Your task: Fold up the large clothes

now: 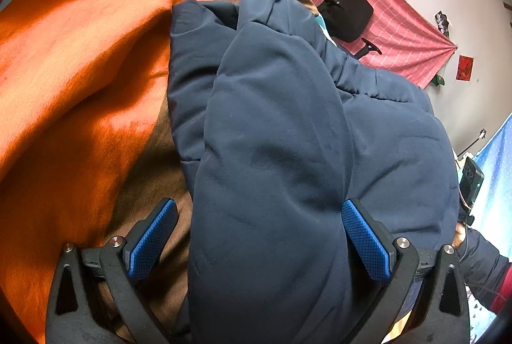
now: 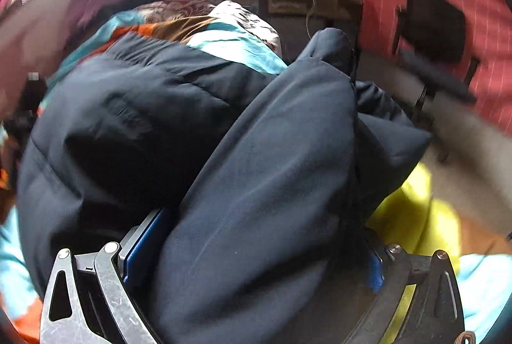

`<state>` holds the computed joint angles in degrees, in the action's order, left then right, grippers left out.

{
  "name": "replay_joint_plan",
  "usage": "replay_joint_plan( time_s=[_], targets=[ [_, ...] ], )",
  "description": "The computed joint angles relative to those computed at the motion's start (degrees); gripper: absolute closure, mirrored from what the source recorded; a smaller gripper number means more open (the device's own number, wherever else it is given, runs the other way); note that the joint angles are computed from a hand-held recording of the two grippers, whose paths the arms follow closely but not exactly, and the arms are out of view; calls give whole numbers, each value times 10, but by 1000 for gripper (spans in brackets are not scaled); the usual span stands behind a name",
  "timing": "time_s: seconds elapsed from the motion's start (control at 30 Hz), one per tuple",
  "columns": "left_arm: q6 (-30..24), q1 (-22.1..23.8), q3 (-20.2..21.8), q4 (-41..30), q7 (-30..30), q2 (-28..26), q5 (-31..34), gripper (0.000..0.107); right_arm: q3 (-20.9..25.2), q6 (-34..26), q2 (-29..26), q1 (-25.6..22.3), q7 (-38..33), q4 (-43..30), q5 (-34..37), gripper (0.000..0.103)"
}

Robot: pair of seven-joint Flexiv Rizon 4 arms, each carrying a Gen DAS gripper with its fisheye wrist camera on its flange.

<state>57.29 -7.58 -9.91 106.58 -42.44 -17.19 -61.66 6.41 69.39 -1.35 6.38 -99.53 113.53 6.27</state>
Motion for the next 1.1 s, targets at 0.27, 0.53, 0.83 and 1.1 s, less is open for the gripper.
replay_joint_plan(
  time_s=[0.27,0.53,0.83,1.1],
  targets=[
    [-53,14,0,-24,-27,-13,14,5,-1,-22,-12,-14,-56,-26,145,1],
    [-110,27,-1,-60,-72,-29,24,28,-17,-138,-22,-65,-155,-89,352,0],
    [29,-26,16,-21,-106,25,113,76,-6,-98,-6,-23,42,-43,100,14],
    [119,-55,28,18,-190,74,256,92,2,-95,27,2,231,10,-170,61]
  ],
)
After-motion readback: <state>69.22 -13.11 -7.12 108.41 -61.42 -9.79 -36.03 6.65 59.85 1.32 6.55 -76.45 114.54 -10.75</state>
